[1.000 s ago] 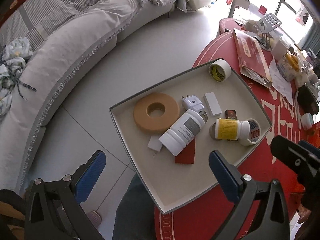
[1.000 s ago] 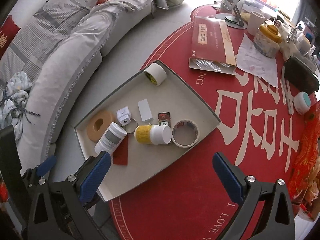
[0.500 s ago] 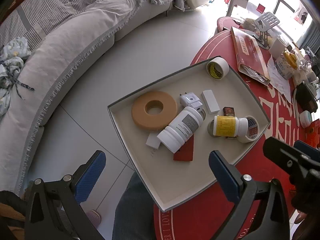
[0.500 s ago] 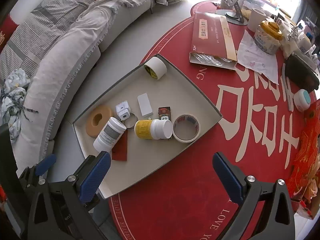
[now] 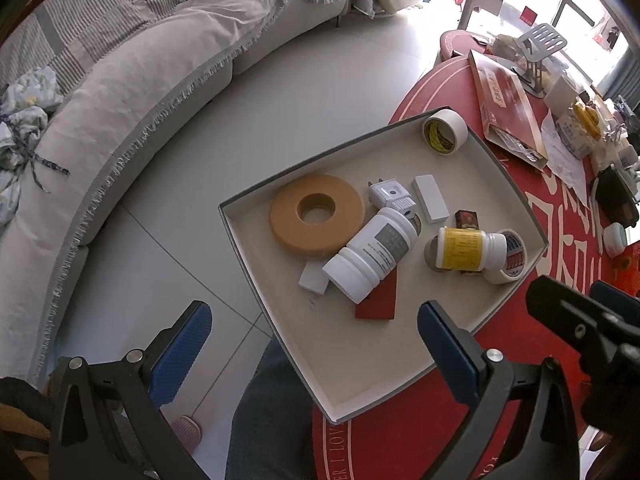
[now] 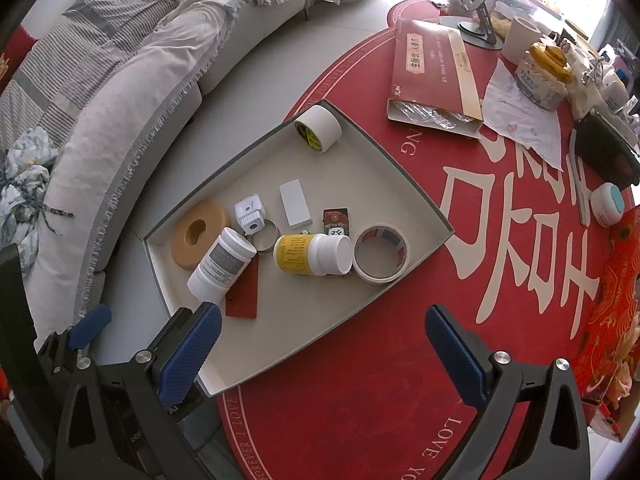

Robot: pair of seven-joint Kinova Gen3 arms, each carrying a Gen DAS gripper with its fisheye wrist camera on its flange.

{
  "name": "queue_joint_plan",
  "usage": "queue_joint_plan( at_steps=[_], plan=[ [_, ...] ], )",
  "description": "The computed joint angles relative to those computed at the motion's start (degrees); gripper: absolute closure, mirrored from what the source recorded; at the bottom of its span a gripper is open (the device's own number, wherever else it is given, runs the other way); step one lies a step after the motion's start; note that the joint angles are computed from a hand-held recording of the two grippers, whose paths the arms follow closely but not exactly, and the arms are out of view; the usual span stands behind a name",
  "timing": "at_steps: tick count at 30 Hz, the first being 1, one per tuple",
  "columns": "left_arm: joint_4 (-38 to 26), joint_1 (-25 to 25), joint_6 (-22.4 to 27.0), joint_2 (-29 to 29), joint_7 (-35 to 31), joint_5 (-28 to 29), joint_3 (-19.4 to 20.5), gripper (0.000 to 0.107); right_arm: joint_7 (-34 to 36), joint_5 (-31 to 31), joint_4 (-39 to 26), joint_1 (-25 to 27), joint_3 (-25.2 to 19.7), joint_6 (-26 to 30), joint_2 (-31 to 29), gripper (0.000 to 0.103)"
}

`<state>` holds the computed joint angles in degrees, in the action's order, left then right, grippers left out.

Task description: Organize rigid objects

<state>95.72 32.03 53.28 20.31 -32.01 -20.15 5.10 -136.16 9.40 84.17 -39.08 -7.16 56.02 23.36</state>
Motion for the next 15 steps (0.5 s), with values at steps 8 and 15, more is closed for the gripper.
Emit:
queue_joint_plan(
  at_steps=[8,15],
  plan=[
    [0.44,-0.51,-0.49,-0.24,-0.49,0.64,0.09,0.005,-0.06,-0.06,-0.99,-0.33,-0.01,0.88,0.66,0.001],
    [0.56,-0.77,-0.58,-0.35,-0.87,0.89,0.10,0.005,-0.06,-0.17,-1.45,-0.48,0.02,1.32,0.95,0.001]
  ],
)
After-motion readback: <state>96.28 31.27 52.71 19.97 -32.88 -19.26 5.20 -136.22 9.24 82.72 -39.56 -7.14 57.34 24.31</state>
